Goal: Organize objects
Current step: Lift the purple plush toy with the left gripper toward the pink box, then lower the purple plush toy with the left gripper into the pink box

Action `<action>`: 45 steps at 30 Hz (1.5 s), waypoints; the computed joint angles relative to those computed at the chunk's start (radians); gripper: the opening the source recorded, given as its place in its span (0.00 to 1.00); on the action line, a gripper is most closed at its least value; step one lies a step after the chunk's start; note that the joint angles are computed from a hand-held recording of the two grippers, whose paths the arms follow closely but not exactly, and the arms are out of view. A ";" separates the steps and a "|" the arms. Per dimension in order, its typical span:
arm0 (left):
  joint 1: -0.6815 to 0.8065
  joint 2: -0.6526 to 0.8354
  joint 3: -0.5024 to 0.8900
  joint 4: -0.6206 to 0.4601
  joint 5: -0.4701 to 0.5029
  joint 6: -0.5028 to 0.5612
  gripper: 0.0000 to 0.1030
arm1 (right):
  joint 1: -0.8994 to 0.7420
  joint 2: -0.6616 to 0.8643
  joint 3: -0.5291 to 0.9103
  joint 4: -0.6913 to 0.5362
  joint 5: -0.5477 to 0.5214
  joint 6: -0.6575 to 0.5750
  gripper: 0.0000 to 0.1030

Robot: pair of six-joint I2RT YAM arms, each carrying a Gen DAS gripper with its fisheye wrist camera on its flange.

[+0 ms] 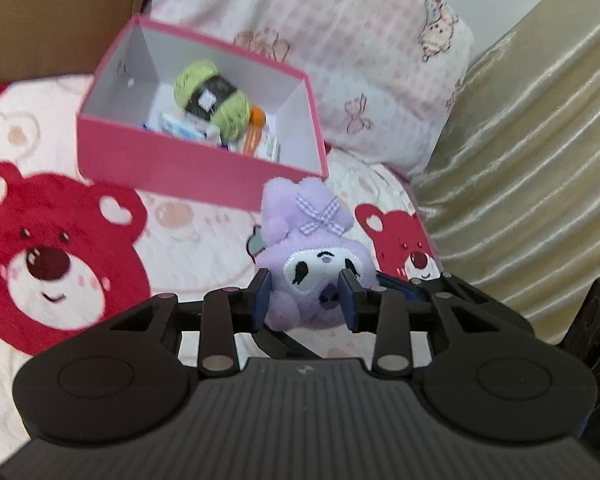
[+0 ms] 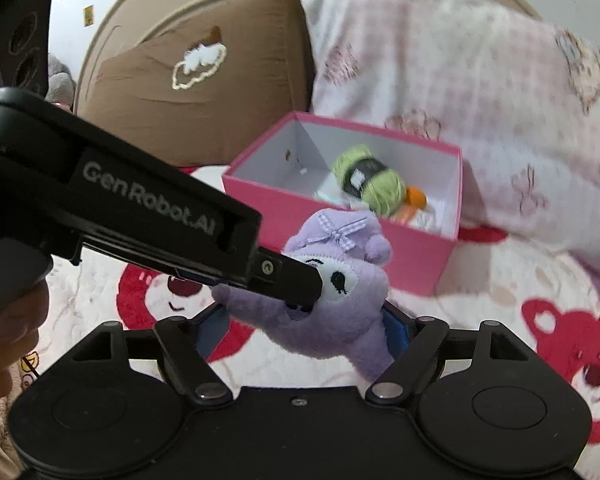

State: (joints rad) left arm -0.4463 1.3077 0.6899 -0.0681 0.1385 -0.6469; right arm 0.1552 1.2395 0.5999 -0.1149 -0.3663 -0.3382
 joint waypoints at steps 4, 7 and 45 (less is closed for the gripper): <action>0.005 -0.064 -0.016 -0.024 -0.028 0.014 0.34 | 0.039 -0.024 0.013 -0.010 0.019 0.017 0.81; 0.040 -0.096 -0.028 -0.019 0.005 0.027 0.34 | 0.061 -0.033 0.014 0.003 0.036 0.031 0.82; 0.227 0.373 0.379 0.105 0.187 0.062 0.35 | 0.025 0.371 0.500 -0.090 0.008 0.149 0.80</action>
State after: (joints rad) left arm -0.2194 1.6805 1.0687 0.0366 0.3259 -0.5847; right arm 0.1802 1.6109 1.1003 -0.2045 -0.3587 -0.1889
